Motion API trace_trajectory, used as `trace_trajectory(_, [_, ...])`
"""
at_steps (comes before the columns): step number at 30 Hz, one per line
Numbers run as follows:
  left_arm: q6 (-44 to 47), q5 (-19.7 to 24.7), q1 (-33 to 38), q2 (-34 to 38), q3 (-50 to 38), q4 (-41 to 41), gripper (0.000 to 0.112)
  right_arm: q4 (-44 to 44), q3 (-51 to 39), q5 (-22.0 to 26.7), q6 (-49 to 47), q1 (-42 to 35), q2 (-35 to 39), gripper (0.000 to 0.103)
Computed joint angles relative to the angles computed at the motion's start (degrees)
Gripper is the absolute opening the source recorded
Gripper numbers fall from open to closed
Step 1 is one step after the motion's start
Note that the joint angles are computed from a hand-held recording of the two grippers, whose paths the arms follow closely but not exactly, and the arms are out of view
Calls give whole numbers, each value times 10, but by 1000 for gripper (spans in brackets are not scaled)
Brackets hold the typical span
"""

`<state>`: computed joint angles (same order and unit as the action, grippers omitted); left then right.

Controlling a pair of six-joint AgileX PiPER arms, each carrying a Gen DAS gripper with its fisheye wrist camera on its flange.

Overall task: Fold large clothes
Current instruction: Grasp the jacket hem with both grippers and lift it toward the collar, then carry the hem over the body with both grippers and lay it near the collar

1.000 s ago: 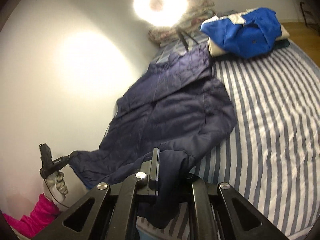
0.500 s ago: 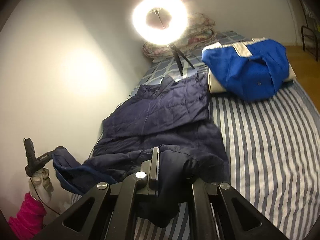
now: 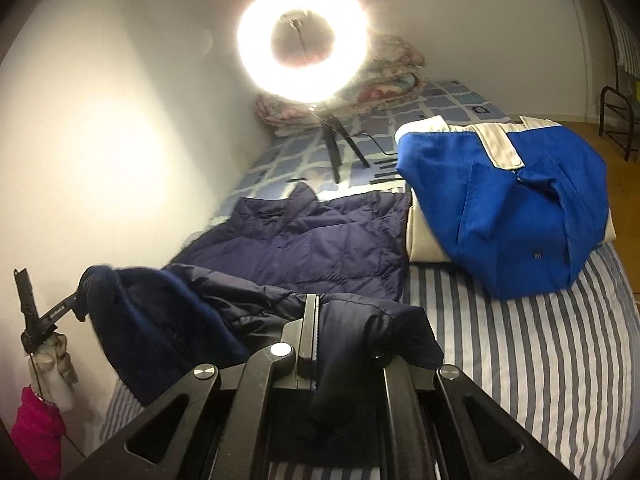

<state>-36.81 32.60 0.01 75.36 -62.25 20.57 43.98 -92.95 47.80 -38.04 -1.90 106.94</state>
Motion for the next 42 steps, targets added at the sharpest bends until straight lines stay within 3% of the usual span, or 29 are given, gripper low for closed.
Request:
trace_trajectory(10, [-24, -58, 23, 202, -49, 21, 3, -177, -200, 4, 168, 60, 201, 4])
trace_trajectory(15, [44, -61, 40, 238, -72, -47, 9, -177, -271, 42, 179, 59, 259, 9])
trace_trajectory(18, [124, -44, 53, 233, -89, -113, 28, -138, -312, 90, 159, 41, 279, 21])
trace_trajectory(20, [135, -45, 58, 208, -83, -114, 63, -110, -331, 124, 142, 26, 284, 26])
trace_trajectory(21, [119, -53, 58, 192, -74, -94, 71, -100, -337, 135, 136, 21, 284, 30])
trace_trajectory(22, [113, -67, 61, 171, -59, -80, 77, -84, -332, 140, 121, 14, 278, 41])
trace_trajectory(23, [129, -71, 67, 159, -55, -89, 77, -67, -312, 133, 99, 7, 264, 49])
trace_trajectory(24, [149, -68, 74, 151, -54, -103, 77, -57, -289, 118, 83, 4, 249, 67])
trace_trajectory(25, [168, -69, 81, 142, -49, -116, 77, -45, -253, 91, 61, -2, 225, 78])
trace_trajectory(28, [184, -71, 87, 137, -34, -105, 77, 2, -203, 71, -2, -26, 192, 79])
trace_trajectory(32, [174, -60, 87, 171, -39, -78, 77, -61, -150, 12, -17, -16, 171, 79])
trace_trajectory(37, [174, -71, 101, 224, -61, -107, 77, -92, -178, 17, 17, -11, 207, 79])
trace_trajectory(42, [138, -53, 73, 273, -118, -42, 77, -114, -280, 64, 59, 5, 269, 78])
